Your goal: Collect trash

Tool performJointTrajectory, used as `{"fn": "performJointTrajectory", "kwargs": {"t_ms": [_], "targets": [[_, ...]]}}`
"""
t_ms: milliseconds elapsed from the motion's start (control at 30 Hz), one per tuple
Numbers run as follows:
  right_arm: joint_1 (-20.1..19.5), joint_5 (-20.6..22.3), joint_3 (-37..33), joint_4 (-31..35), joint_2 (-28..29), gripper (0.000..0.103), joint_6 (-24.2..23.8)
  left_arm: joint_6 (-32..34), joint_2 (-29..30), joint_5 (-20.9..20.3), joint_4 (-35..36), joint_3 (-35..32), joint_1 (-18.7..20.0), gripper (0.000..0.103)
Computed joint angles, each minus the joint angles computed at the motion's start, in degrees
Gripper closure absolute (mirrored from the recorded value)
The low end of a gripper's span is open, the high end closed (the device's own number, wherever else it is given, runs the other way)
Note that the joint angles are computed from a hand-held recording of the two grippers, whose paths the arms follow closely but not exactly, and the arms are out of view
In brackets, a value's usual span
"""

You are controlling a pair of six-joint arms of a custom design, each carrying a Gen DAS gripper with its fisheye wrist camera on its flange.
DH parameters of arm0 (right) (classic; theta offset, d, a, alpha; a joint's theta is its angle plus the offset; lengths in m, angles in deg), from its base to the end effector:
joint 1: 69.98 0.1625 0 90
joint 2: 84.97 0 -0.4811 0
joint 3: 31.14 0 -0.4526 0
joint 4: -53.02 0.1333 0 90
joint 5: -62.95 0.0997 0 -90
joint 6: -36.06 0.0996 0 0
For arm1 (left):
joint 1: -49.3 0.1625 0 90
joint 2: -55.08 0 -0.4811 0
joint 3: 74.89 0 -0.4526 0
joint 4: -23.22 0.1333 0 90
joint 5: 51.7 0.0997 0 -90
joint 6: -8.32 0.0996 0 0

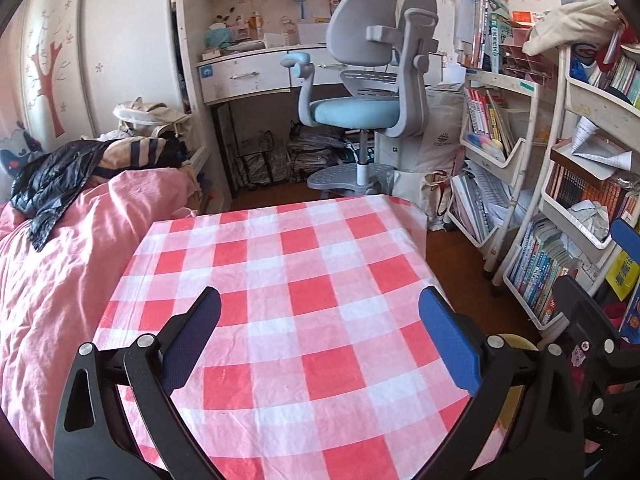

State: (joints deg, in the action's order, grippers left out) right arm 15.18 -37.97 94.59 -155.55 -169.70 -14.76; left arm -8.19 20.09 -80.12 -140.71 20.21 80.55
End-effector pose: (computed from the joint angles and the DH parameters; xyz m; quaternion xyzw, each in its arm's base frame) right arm 0.0716 -0.5106 0.4209 0.2482 -0.7376 0.5168 0.3567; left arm -0.5076 -0.5664 0.0238 0.2498 0.8177 -0.3921 0.3394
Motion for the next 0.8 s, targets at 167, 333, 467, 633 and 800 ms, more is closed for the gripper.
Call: {"fn": "performJointTrajectory", "kwargs": {"t_ms": [167,333,467,633,800], "targets": [[1.99,-0.47,-0.19,-0.94,1.9,0.008,0.29,-2.55,-3.02,1.91,0.42,2.73,0.84,0.007],[3.78,-0.6,-0.14,-1.5,3.46,0.008,0.36,-5.47,-6.23,3.28,2.17,5.42,1.81,0.007],[5.02,-0.79,-0.22,-1.83,4.85,0.008,0.2,-7.11,-8.43,4.5,3.39,7.42,2.46,0.007],[6.16,-0.28,-0.17,-2.6,6.18,0.008,0.32,-9.56,-10.81,5.53,4.94,9.46,3.18,0.007],[7.24,1.1,0.16,-4.39,7.5,0.008,0.07,-10.61,-12.82,6.44,5.02,11.34,3.53,0.007]]}}
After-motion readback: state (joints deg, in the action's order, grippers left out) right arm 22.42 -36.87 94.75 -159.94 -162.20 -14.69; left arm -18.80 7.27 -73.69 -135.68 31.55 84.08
